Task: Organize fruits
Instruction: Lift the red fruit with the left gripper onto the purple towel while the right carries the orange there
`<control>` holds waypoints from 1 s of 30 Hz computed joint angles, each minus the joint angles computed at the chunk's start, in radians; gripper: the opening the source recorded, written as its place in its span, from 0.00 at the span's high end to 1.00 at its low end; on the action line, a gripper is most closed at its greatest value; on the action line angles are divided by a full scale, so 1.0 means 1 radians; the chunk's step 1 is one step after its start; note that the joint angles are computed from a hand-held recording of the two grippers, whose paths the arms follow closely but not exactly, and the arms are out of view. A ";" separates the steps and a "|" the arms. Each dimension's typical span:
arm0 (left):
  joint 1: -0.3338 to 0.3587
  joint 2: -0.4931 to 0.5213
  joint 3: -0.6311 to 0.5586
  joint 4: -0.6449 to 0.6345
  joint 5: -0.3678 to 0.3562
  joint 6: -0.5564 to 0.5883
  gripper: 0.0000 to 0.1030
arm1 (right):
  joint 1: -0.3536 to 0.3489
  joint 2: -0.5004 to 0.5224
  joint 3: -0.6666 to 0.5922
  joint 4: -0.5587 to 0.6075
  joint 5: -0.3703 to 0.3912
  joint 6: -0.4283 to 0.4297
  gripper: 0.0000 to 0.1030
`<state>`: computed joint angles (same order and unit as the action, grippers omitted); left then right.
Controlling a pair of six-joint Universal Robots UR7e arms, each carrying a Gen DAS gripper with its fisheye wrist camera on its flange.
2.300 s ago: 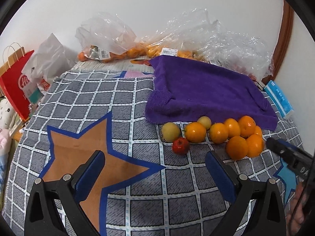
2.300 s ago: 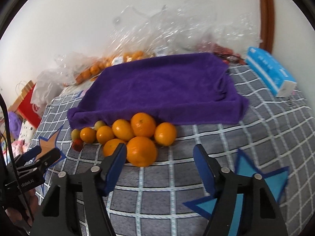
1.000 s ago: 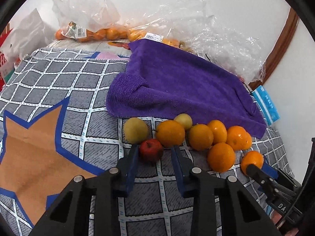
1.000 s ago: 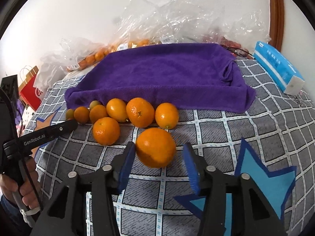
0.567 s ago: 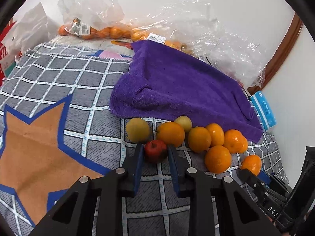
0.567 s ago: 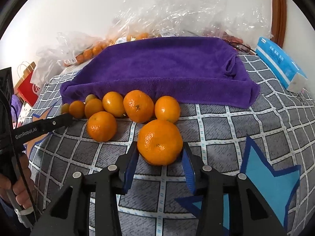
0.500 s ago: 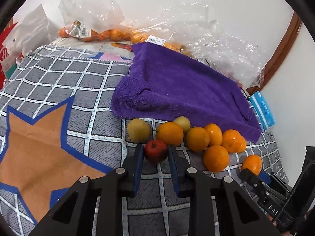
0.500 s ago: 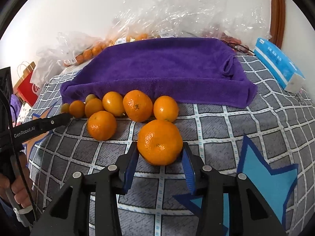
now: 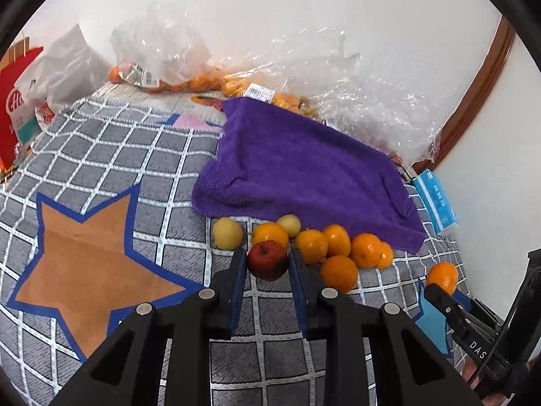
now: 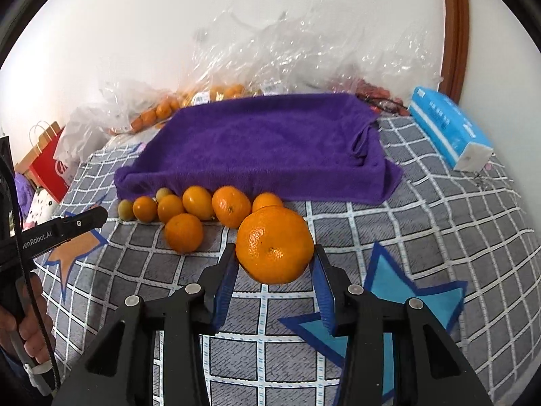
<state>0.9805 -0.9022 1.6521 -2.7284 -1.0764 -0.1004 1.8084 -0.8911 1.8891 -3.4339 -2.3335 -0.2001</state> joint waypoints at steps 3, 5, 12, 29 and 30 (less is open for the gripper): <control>-0.009 0.000 -0.009 0.001 0.003 0.004 0.77 | 0.006 -0.012 -0.008 0.011 -0.008 -0.001 0.58; -0.014 0.003 -0.023 0.010 0.006 0.003 0.77 | 0.008 -0.016 -0.016 0.018 -0.005 0.000 0.58; -0.023 0.032 -0.091 0.043 0.006 0.019 0.77 | 0.015 -0.014 -0.069 0.038 -0.010 -0.018 0.58; -0.009 0.201 -0.377 0.137 -0.001 0.102 0.77 | -0.015 0.058 -0.292 0.120 0.015 -0.098 0.58; -0.008 0.214 -0.397 0.144 -0.002 0.106 0.77 | -0.018 0.063 -0.302 0.125 0.017 -0.099 0.58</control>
<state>0.9727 -0.6882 1.2550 -2.5848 -1.0784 0.0059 1.7901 -0.8281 1.5870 -3.3094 -2.3164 -0.2992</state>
